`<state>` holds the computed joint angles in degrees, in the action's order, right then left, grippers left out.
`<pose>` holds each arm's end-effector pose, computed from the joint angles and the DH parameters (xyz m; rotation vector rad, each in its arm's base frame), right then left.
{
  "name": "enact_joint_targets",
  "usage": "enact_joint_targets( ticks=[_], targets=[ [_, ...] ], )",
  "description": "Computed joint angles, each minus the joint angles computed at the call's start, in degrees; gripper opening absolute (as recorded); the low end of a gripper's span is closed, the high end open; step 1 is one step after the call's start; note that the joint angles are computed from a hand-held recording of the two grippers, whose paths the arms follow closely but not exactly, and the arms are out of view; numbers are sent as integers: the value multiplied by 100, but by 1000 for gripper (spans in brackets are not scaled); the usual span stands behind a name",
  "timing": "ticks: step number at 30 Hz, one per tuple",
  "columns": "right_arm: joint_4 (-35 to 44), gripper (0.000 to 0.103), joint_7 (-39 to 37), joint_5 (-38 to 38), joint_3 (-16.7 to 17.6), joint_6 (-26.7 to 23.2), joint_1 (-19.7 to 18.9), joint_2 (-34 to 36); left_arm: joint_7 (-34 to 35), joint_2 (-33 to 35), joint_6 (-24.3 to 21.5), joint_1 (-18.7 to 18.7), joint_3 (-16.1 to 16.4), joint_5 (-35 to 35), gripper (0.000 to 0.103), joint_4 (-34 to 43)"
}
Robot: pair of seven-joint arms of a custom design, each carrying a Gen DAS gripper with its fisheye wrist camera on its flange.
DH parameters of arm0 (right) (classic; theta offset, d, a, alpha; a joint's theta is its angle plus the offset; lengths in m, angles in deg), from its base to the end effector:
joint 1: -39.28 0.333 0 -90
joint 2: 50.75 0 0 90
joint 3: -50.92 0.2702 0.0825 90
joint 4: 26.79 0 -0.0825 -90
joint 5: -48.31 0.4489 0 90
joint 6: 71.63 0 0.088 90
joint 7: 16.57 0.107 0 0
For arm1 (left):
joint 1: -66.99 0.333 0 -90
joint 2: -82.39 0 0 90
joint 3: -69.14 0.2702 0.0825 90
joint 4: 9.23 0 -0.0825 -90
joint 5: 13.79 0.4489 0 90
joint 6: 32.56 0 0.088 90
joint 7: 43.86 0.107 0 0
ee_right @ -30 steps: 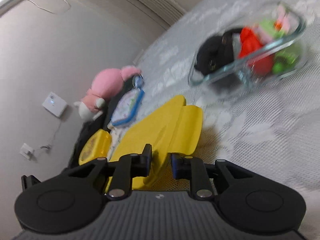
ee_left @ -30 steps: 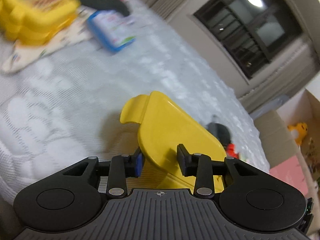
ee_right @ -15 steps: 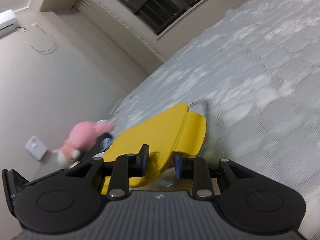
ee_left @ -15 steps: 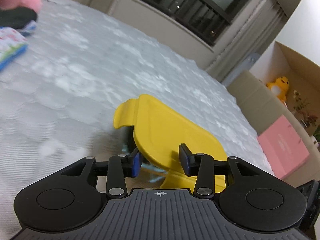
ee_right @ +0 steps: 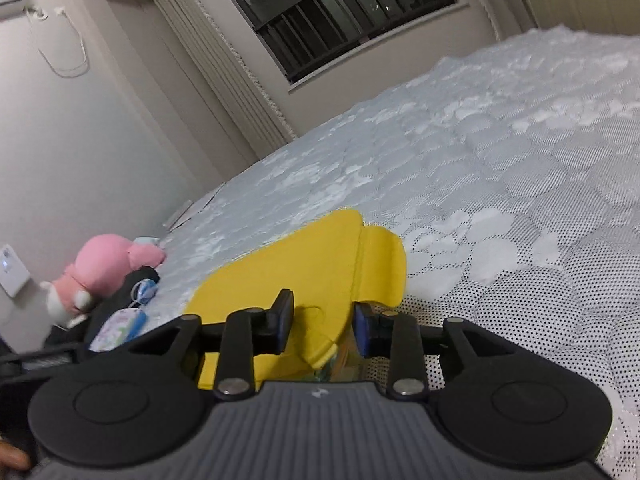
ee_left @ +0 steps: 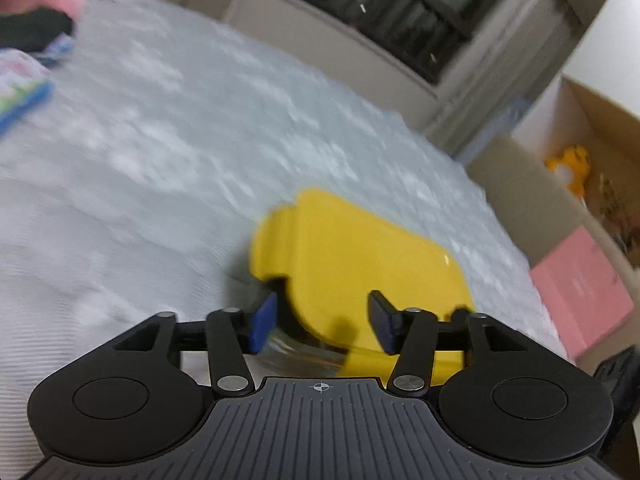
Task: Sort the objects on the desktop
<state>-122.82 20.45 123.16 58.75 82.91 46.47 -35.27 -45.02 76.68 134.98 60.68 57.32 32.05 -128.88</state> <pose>0.7128 0.1500 0.4429 -1.5129 1.3155 -0.1335 0.5838 -0.2413 0.4910 -2.1622 1.1946 -1.2646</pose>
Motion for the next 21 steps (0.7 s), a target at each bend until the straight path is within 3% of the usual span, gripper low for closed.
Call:
enact_joint_targets(
  ticks=[2,5,7,9,12,15,17,19,21],
  targets=[
    [-126,37,-89,21,18,167,42,-103,-834,-413,-86,194,-81,619,72,-276],
    [-261,42,-190,-149,36,645,222,-198,-771,-670,-436,259,-117,650,79,-353],
    [-282,44,-260,-299,30,781,285,-213,-362,-527,-706,197,-95,391,81,-132],
    [-286,45,-65,-347,-14,521,230,-249,412,-108,-1041,67,-22,-95,82,345],
    [-401,57,29,9,-69,-22,48,-388,1253,610,-1307,-34,74,-690,82,1047],
    [-580,65,39,76,-165,-59,34,-535,2059,1110,-953,-51,141,-1433,81,1372],
    [-670,65,73,100,-229,-61,28,-610,2101,1227,-607,-79,206,-1408,81,1355],
    [-662,64,47,378,-241,262,50,-592,2258,1268,-206,-43,219,-1620,81,1230],
    [-314,64,143,637,-231,383,39,-308,2710,1257,102,72,120,-2254,81,1097]
  ],
)
